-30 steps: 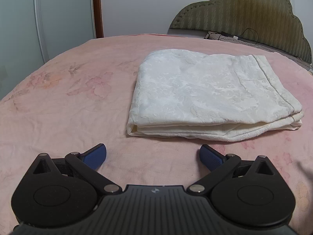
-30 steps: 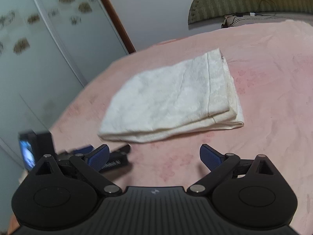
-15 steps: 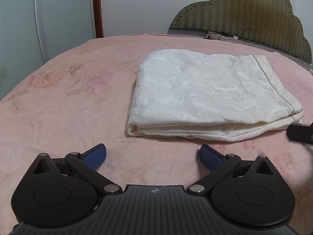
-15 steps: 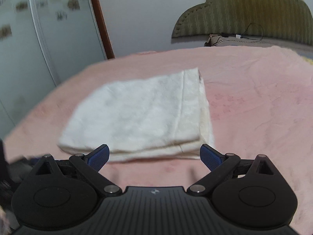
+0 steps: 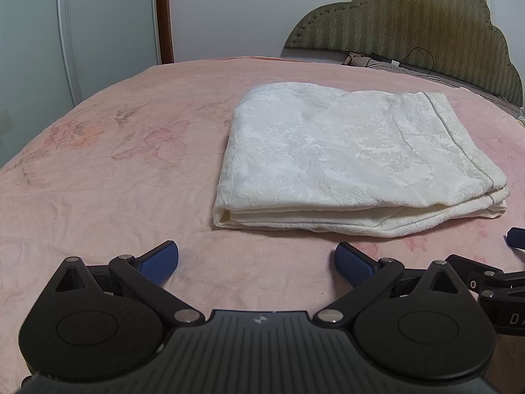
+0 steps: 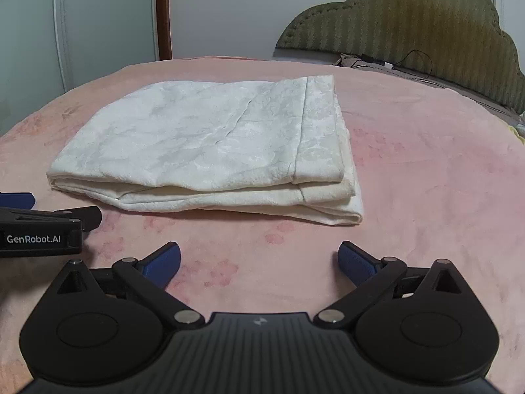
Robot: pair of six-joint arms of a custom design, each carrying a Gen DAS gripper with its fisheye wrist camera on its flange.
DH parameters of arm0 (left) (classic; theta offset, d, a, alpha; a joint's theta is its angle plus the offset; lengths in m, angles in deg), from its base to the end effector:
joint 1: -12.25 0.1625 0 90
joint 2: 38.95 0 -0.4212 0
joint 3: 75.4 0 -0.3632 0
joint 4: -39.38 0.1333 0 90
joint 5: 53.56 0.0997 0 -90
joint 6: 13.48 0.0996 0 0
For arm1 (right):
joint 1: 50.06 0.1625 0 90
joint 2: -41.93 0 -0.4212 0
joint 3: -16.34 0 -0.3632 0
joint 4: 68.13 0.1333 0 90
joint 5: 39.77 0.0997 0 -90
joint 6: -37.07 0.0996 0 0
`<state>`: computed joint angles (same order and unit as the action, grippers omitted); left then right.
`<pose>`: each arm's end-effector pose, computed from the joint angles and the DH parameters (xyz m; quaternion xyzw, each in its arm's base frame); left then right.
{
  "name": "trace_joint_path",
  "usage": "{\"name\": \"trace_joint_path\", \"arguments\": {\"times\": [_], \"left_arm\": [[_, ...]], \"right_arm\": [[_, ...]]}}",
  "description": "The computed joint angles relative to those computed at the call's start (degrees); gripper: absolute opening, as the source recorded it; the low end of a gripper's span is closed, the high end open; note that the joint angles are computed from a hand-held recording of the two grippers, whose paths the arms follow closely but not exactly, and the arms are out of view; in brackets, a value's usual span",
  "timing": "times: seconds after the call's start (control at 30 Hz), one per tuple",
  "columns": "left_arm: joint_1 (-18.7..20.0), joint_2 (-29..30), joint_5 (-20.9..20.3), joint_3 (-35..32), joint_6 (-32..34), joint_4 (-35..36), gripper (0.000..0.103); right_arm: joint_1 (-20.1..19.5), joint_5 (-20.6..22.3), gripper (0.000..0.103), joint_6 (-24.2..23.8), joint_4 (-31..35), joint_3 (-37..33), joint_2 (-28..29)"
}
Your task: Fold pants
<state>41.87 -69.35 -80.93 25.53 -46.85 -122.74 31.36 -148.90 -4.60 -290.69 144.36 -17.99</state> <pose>-0.3992 -0.4820 -0.0098 0.1925 0.8323 -0.3874 0.3466 0.0287 -0.4842 0.2394 0.1526 -0.8249 0.4165 0.3506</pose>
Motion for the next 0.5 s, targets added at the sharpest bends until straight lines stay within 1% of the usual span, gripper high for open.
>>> {"name": "trace_joint_path", "arguments": {"times": [0.17,0.33,0.4,0.5], "left_arm": [[0.0,0.0,0.0,-0.1,0.0,0.0,0.103],[0.0,0.0,0.1,0.0,-0.1,0.1,0.103],[-0.1,0.0,0.3,0.0,-0.9,0.7,0.103],[-0.2,-0.3,0.0,0.3,-1.9,1.0,0.103]], "right_arm": [[0.0,-0.2,0.103,0.6,0.6,0.1,-0.2],[0.5,-1.1,0.103,-0.5,-1.6,-0.6,1.1],[0.6,-1.4,0.103,-1.0,-2.0,-0.8,1.4],[0.3,-1.0,0.103,-0.5,-1.3,-0.7,1.0]]}}
